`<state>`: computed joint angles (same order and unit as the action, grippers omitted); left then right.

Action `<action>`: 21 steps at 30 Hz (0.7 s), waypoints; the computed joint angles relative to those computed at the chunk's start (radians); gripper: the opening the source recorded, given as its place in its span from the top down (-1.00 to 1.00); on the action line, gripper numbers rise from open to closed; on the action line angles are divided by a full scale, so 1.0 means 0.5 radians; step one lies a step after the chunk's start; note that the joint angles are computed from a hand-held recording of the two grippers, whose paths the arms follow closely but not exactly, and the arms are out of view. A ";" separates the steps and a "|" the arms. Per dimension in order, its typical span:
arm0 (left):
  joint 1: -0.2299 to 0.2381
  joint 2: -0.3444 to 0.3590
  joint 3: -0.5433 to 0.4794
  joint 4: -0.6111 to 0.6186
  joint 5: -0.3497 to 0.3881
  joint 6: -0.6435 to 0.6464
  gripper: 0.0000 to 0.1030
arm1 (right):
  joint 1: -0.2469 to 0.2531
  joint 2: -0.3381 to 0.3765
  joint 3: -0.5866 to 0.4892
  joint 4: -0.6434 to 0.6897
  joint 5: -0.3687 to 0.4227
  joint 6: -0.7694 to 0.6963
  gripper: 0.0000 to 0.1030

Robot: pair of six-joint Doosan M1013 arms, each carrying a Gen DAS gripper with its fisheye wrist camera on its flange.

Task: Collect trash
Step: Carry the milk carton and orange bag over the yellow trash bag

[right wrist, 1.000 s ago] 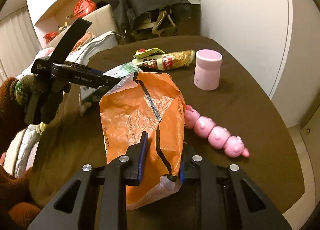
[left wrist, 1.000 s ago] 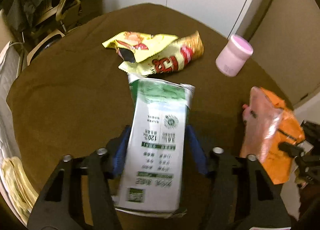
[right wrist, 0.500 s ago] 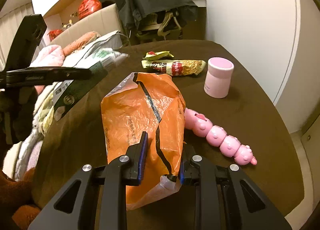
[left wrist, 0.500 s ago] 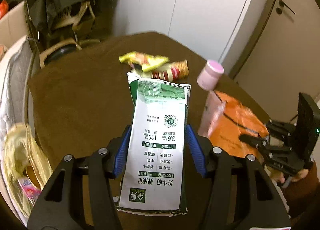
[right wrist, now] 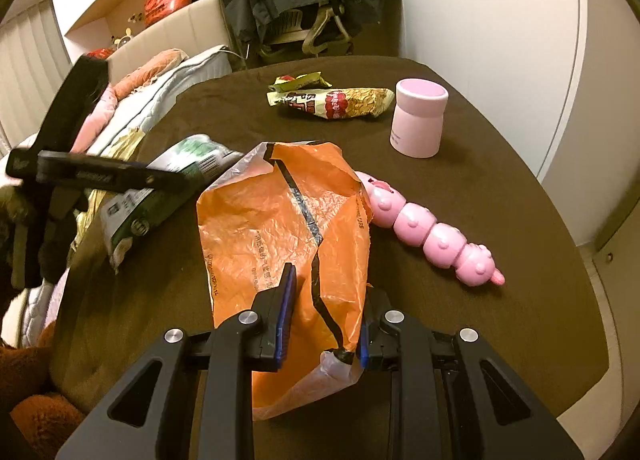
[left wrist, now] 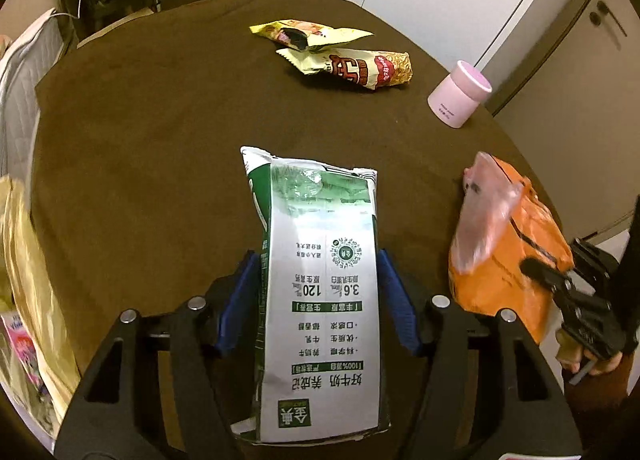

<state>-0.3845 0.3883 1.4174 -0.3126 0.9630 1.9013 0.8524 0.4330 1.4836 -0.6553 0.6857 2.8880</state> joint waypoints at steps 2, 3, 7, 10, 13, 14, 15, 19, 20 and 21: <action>-0.006 0.031 -0.051 0.026 0.036 -0.043 -0.11 | 0.001 0.003 -0.003 -0.009 -0.001 0.010 0.53; -0.009 0.048 -0.078 0.044 0.051 -0.069 -0.11 | 0.001 0.003 -0.004 -0.019 0.001 0.020 0.53; 0.002 0.012 -0.069 0.044 -0.055 -0.135 -0.10 | 0.008 -0.003 -0.014 -0.109 0.003 0.085 0.53; 0.049 -0.097 0.031 -0.191 -0.261 0.028 -0.07 | -0.001 -0.017 -0.025 -0.177 -0.044 0.126 0.53; 0.095 -0.215 0.138 -0.380 -0.484 0.181 -0.01 | -0.008 -0.001 -0.096 -0.228 -0.053 0.074 0.53; 0.108 -0.240 0.159 -0.409 -0.528 0.200 0.00 | -0.007 0.011 -0.134 -0.257 -0.050 0.045 0.53; 0.120 -0.263 0.178 -0.427 -0.572 0.207 0.00 | -0.007 0.021 -0.165 -0.275 -0.048 0.018 0.53; 0.181 -0.340 0.240 -0.475 -0.698 0.226 0.01 | -0.007 0.087 -0.334 -0.330 -0.025 -0.103 0.53; 0.190 -0.350 0.246 -0.479 -0.715 0.224 0.01 | -0.007 0.098 -0.363 -0.334 -0.022 -0.116 0.53; 0.205 -0.362 0.251 -0.489 -0.725 0.227 0.01 | -0.008 0.110 -0.393 -0.337 -0.025 -0.130 0.53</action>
